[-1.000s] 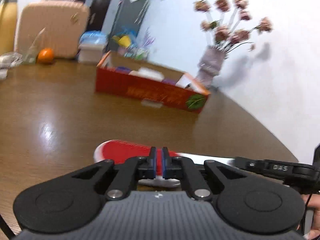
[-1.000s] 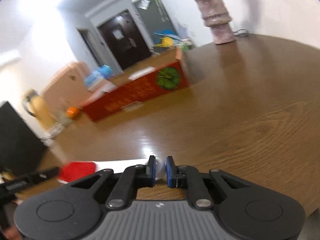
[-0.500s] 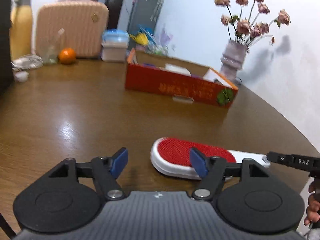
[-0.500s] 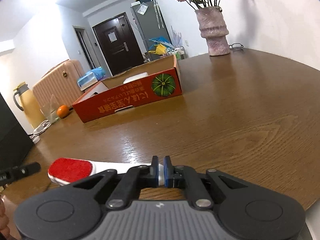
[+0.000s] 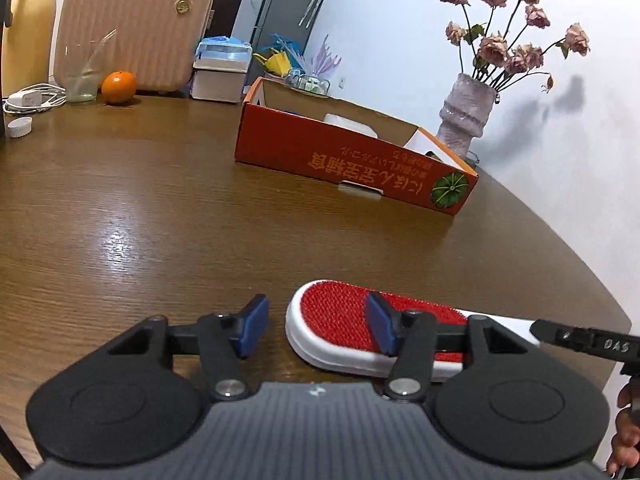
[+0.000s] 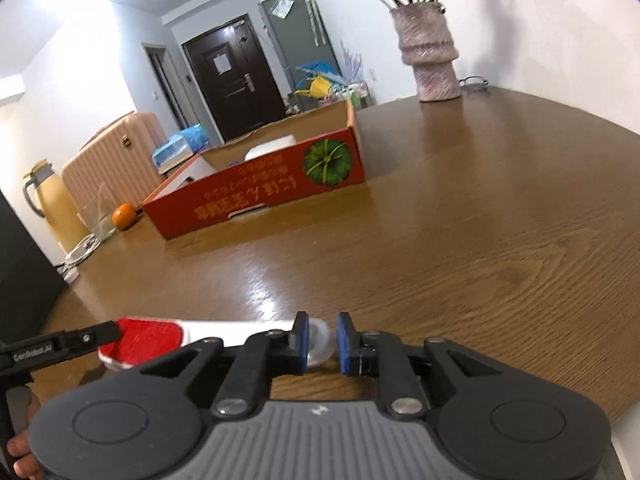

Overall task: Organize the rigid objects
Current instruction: 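Lift the red lint brush off the table with both tools, then carry the brush over the box, lower it in and open both tools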

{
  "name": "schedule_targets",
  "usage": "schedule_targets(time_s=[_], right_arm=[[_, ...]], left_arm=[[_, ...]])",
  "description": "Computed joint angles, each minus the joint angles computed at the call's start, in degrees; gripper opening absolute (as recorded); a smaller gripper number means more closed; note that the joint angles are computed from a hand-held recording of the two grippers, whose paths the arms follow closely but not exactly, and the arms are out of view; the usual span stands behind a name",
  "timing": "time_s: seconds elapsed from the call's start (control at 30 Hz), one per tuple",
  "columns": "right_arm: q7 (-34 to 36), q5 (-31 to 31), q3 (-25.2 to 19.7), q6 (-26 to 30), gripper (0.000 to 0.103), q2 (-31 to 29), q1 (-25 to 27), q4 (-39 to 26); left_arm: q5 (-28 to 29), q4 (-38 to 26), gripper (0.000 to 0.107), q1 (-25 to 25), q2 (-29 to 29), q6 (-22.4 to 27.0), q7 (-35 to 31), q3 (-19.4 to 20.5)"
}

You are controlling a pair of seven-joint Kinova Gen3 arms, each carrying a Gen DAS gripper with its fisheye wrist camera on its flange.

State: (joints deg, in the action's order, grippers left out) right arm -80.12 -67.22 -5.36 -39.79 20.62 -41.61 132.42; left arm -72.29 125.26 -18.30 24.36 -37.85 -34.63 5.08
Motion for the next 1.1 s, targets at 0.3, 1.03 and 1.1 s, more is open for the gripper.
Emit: schedule_targets(time_s=[0.3,1.03,1.1], right_arm=[[-4.01,4.14,0.52,1.41,0.013,0.92,1.35,0.52],[8.9,-16.88,-12.71,-40.85,0.013,-7.06,-16.17,4.16],[8.67,-17.13,-13.18,-41.73,0.013,-7.19,-16.21,4.38]], left_arm=[[3.52,2.02,0.042,0.44,-1.17,-1.03,-4.17,-0.09],[5.58,17.49,0.042,-5.37,-17.18,-31.18,-15.84,-9.79],[5.16,17.43,0.042,-5.1,-17.45,-31.25,-15.41,-10.18]])
